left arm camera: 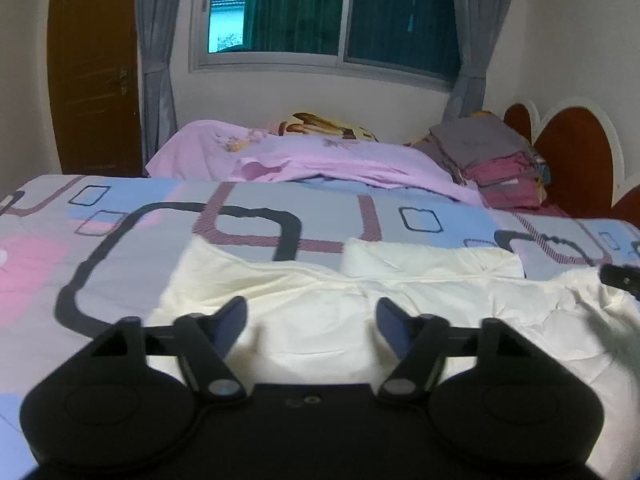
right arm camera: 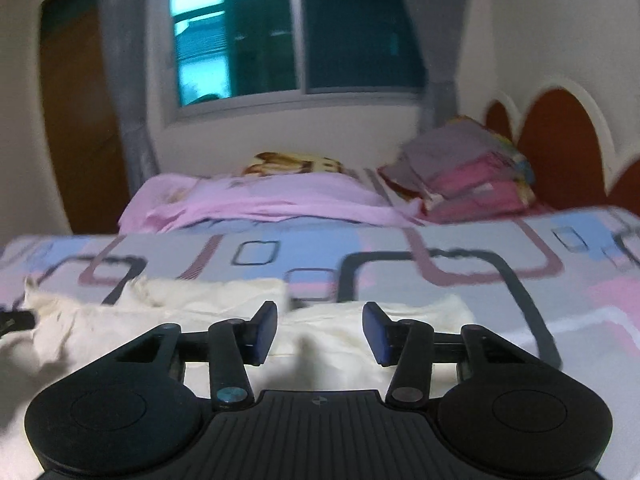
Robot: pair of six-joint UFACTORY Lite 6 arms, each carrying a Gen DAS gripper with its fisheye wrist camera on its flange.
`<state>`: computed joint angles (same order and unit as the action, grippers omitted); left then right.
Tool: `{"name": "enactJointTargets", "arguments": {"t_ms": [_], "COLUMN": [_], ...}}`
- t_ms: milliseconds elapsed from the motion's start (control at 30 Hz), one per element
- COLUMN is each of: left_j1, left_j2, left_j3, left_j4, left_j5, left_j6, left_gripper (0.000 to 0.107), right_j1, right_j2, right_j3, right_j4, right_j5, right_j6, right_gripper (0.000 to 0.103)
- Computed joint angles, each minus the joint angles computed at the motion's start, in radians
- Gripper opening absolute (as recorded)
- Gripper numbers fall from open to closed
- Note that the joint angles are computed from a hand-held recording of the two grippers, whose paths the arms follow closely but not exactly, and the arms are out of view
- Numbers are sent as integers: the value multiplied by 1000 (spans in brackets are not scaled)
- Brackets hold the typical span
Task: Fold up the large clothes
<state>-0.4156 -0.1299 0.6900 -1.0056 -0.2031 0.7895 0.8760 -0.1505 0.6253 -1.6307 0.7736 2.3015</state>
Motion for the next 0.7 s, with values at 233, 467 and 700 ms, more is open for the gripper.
{"name": "enactJointTargets", "arguments": {"t_ms": [233,467,700], "left_j1": [-5,35,40], "left_j2": [245,324,377], "left_j3": [42,-10,-13], "left_j4": [180,387,475], "left_j5": [-232,-321,-373], "left_j6": [-221,-414,-525], "left_gripper": [60,63,64], "right_j1": [-70,-181,-199], "right_j2": [271,415,535], "right_j3": [94,42,42], "right_j4": [-88,-295,-424], "right_j5": [33,28,85], "right_j6": [70,318,489], "right_gripper": [48,48,49]}}
